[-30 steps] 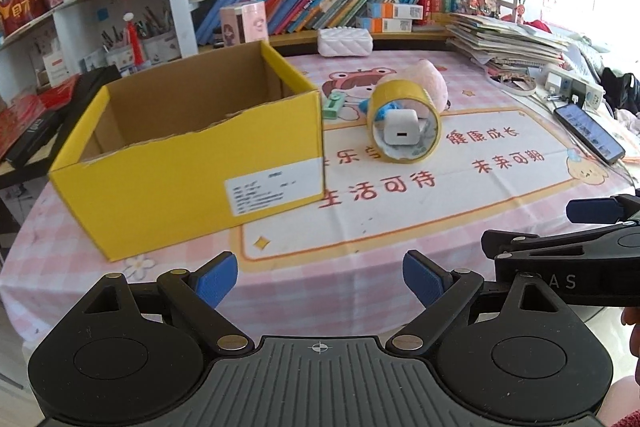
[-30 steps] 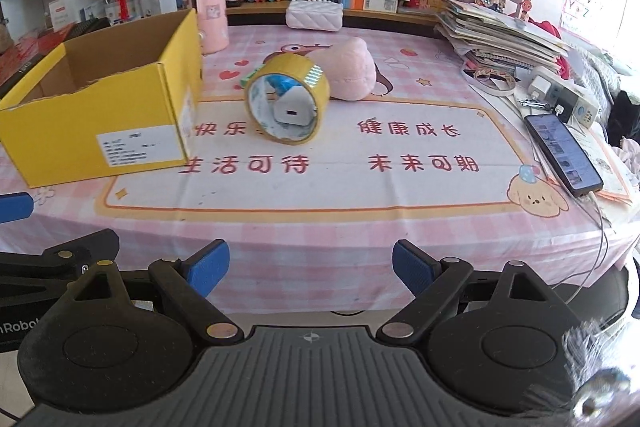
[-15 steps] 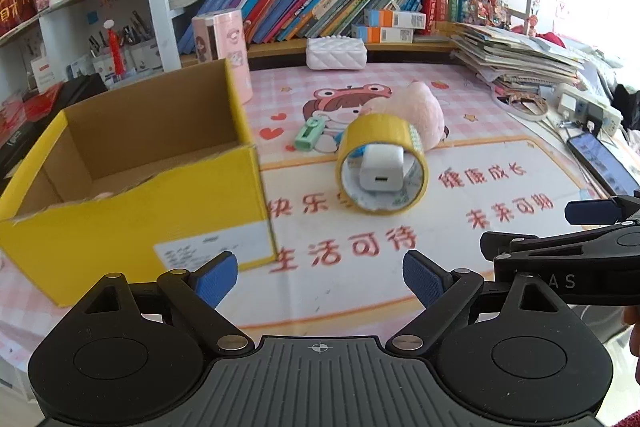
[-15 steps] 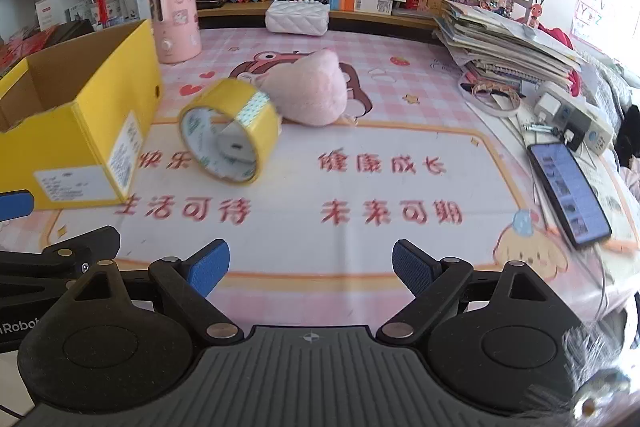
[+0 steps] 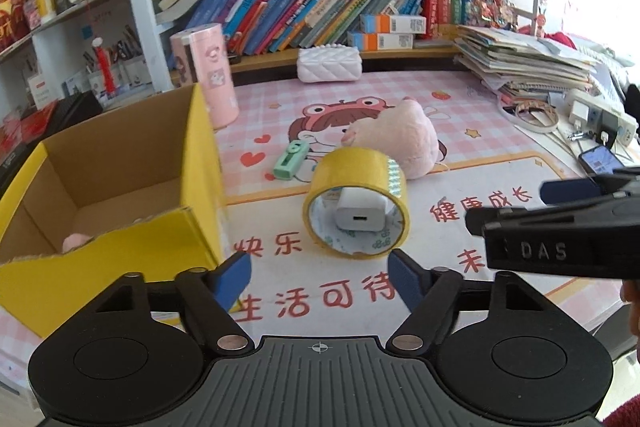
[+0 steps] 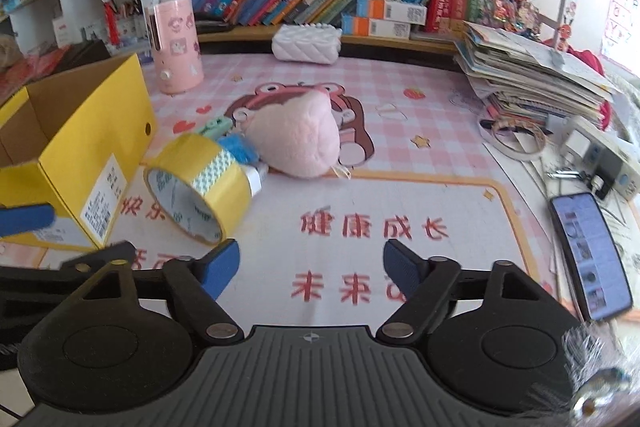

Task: Organize objects
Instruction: 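Grasp the yellow tape roll rim with the left tool while the right tool grasps the pink plush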

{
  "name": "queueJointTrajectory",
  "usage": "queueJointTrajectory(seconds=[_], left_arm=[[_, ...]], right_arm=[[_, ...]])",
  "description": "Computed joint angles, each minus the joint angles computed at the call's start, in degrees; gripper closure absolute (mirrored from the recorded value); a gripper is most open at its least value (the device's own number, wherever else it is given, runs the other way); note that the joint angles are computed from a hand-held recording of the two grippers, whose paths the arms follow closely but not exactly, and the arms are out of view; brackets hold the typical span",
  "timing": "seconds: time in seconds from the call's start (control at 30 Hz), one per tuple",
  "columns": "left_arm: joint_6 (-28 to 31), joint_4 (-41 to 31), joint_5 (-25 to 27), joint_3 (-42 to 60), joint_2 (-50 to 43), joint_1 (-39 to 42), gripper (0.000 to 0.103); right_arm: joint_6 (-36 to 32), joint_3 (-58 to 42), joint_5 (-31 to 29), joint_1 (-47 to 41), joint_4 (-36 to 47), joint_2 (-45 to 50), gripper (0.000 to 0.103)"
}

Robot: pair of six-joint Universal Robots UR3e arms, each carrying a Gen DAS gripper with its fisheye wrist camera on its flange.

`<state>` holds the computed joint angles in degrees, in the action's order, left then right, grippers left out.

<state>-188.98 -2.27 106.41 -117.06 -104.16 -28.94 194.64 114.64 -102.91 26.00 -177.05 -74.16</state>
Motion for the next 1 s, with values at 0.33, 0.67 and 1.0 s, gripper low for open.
queueJointTrajectory(seconds=[0.33,0.67,1.0], left_arm=[[0.09,0.25,-4.16,9.07,-7.97,-0.37,0.031],[-2.21,-3.97,-7.22,22.17,-19.55,0.23,0.07],[-4.82,-3.68,-13.23,16.54,-13.21,4.57,0.093]], right_arm=[[-1.6,-0.29,2.87,-5.36,-7.05,1.67,0.029],[-4.3,-1.2,7.81,-10.65,-8.44,3.07,0.027],[-5.19,-9.32,14.64,-14.45,-7.22,9.27,0.007]])
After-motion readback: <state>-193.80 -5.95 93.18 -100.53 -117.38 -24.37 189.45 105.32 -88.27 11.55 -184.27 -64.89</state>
